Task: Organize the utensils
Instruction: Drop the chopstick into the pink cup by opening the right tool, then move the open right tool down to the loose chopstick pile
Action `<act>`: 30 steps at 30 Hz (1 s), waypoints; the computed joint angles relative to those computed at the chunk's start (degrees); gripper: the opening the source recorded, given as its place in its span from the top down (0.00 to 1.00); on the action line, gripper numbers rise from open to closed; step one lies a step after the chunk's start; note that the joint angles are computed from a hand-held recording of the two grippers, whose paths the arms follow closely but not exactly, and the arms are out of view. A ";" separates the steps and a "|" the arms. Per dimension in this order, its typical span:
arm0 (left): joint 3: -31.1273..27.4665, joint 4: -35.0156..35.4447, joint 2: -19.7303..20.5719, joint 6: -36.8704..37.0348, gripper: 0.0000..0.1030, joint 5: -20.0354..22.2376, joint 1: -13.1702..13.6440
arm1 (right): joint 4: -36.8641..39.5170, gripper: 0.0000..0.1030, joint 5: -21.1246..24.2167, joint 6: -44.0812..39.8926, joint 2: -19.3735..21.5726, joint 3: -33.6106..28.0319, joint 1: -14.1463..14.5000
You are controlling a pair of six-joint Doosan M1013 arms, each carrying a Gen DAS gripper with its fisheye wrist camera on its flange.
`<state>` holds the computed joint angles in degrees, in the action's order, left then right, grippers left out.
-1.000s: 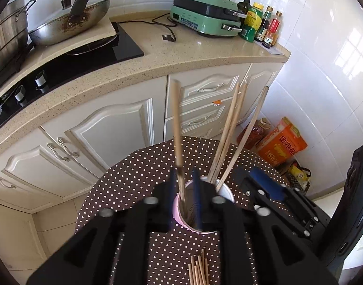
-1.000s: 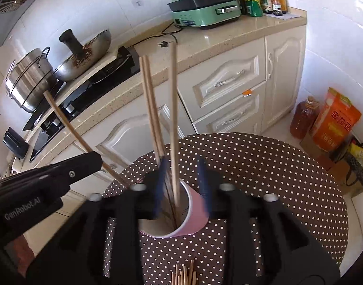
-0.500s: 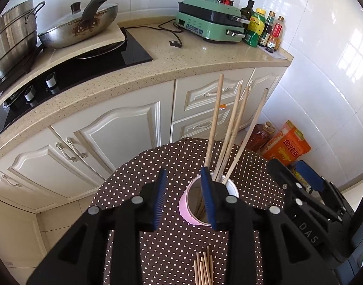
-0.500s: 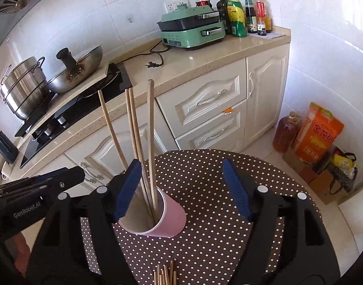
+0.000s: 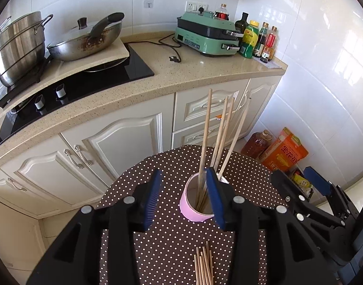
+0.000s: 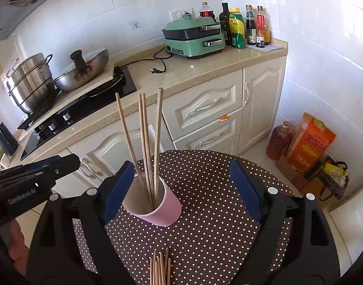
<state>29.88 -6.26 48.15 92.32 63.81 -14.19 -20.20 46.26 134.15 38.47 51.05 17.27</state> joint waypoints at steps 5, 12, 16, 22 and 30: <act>6.01 -0.20 -3.48 0.74 0.56 -3.44 0.07 | -0.68 0.18 -0.17 0.33 -1.34 1.68 0.54; 13.10 -0.04 -7.16 1.74 0.55 -5.75 0.48 | -1.64 0.16 1.54 0.11 -2.68 3.97 1.66; 16.67 0.19 -8.72 1.88 0.55 -6.13 0.88 | -1.45 0.16 2.60 -0.70 -3.04 5.17 2.22; 21.19 1.21 -10.38 1.55 0.54 -6.30 1.47 | 0.59 0.16 5.05 -2.74 -3.07 6.52 2.79; 25.37 1.93 -11.29 0.67 0.54 -4.93 2.29 | 2.93 0.16 8.25 -5.02 -2.68 8.52 3.58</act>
<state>55.25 -4.33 36.85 92.99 58.88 -11.91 -17.27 54.52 129.13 35.80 59.57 20.84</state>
